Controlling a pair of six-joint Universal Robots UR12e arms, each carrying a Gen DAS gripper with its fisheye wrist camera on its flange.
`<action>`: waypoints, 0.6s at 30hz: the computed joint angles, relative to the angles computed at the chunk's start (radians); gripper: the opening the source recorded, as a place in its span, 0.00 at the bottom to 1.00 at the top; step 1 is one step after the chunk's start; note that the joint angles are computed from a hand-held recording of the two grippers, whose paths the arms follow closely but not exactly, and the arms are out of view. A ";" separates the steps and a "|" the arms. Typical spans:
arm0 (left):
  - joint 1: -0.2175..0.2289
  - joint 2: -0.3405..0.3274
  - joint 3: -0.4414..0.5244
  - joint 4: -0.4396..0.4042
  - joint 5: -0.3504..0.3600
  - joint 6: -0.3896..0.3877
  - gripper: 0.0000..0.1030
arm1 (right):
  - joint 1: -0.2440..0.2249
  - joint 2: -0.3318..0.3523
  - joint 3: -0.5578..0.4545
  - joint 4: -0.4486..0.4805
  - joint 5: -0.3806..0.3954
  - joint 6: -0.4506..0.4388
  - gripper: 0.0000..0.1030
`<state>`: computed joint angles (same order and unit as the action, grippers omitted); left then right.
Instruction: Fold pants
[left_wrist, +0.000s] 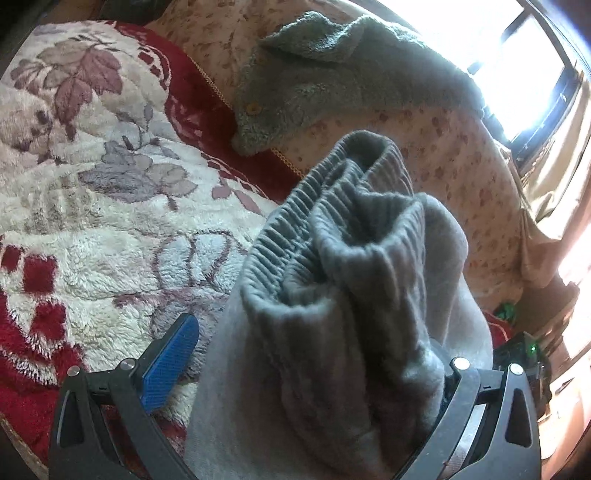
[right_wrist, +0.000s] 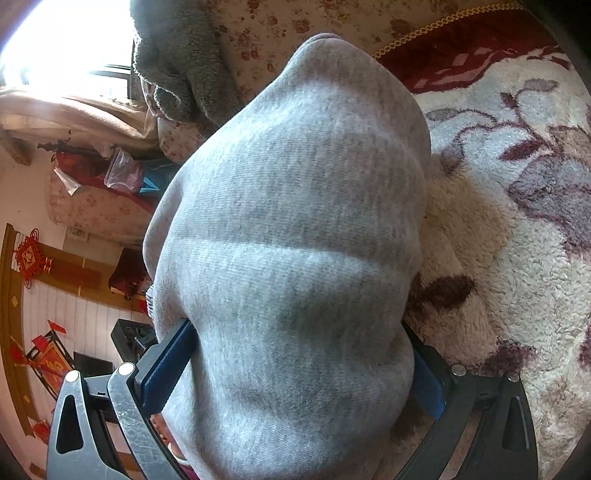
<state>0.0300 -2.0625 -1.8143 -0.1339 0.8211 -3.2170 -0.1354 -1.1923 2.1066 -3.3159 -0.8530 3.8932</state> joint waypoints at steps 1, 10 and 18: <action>-0.001 0.002 -0.002 0.005 0.000 0.008 0.88 | 0.004 -0.001 -0.001 -0.004 -0.008 -0.004 1.00; -0.021 0.048 -0.037 0.046 0.095 0.063 0.68 | 0.023 -0.013 -0.018 -0.002 -0.031 -0.076 0.99; -0.040 0.082 -0.050 0.059 0.096 0.064 0.63 | 0.040 -0.059 -0.016 0.043 -0.079 -0.150 0.99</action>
<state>-0.0100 -1.9803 -1.8641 -0.0744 0.9170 -3.1532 -0.0959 -1.2511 2.0903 -3.2725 -0.9321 3.7435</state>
